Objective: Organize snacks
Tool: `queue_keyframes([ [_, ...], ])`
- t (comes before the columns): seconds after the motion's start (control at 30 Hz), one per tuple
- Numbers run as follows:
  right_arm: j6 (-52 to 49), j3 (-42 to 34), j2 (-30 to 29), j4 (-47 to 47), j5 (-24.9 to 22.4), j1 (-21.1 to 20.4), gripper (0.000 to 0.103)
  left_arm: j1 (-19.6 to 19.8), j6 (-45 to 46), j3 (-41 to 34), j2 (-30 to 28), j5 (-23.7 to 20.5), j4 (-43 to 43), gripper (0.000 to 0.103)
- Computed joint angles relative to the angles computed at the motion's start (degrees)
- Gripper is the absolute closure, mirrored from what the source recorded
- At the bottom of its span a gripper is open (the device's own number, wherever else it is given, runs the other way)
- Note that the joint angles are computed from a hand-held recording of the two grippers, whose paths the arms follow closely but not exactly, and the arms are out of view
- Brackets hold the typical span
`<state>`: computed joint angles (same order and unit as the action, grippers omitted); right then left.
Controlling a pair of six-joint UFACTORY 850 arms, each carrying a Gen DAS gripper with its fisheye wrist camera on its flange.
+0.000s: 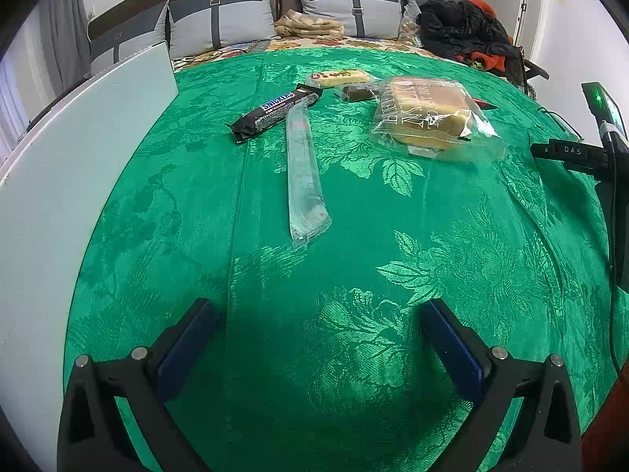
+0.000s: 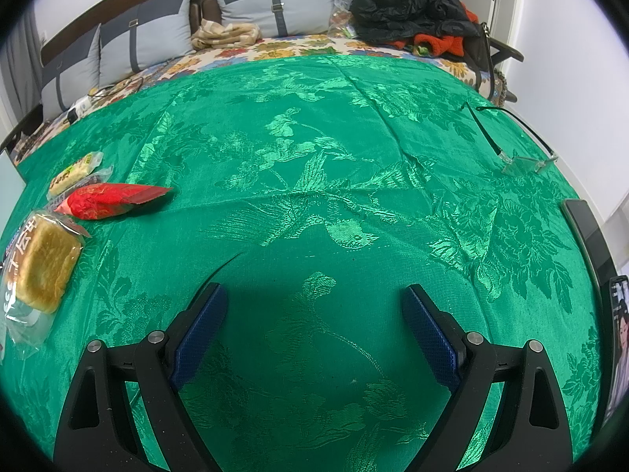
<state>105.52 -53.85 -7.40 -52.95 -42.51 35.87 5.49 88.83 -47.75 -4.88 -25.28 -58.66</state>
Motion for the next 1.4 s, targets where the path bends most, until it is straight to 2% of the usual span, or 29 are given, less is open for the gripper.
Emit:
queue_keyframes([
  [0.2, 0.00, 0.02, 0.02, 0.00, 0.00, 0.00, 0.010, 0.05, -0.19, 0.00, -0.01, 0.10, 0.10, 0.000],
  [0.67, 0.15, -0.02, -0.15, -0.07, -0.02, -0.05, 0.010, 1.50, -5.59, -0.09, 1.29, -4.52, 11.26, 0.000],
  [0.77, 0.58, -0.41, -0.55, 0.32, -0.32, -0.32, 0.007, 2.19, -10.15, -2.12, 0.49, -8.71, 15.93, 0.000],
  [0.87, 0.94, -0.34, -0.47, 0.23, -0.32, -0.43, 0.008, 4.74, -10.73, -7.08, -1.93, -16.46, 11.53, 0.001],
  [0.97, 1.87, 0.63, 0.52, -0.05, -0.15, 0.52, 0.009, 4.52, -12.04, -12.36, -4.91, -18.70, 9.28, 0.001],
  [1.1, 6.87, 3.19, 3.95, -2.16, 3.75, 3.03, 0.009, -0.42, -16.91, -18.79, -9.40, -14.08, 14.12, 0.012],
  [1.13, 7.86, 3.43, 4.71, -2.38, 5.47, 3.34, 0.009, -2.00, -19.37, -20.01, -10.68, -12.13, 17.05, 0.018],
  [1.17, 8.55, 3.43, 5.64, -2.14, 8.53, 3.37, 0.009, -3.51, -22.73, -21.09, -12.02, -10.44, 20.60, 0.029],
  [1.23, 7.86, 2.34, 6.30, -0.54, 14.37, 2.88, 0.009, -5.17, -27.81, -22.25, -13.92, -8.89, 25.91, 0.042],
  [1.3, 3.13, -0.73, 5.24, 3.63, 18.66, 2.28, 0.009, -6.25, -29.68, -21.45, -14.30, -7.22, 28.77, 0.046],
  [1.33, 0.03, -2.96, 4.02, 5.96, 19.93, 2.12, 0.009, -6.56, -27.77, -20.44, -13.85, -5.20, 27.74, 0.048],
  [1.4, -8.67, -8.74, 0.18, 13.33, 20.57, 1.88, 0.009, -7.13, -24.85, -19.20, -13.15, -3.27, 26.26, 0.055],
])
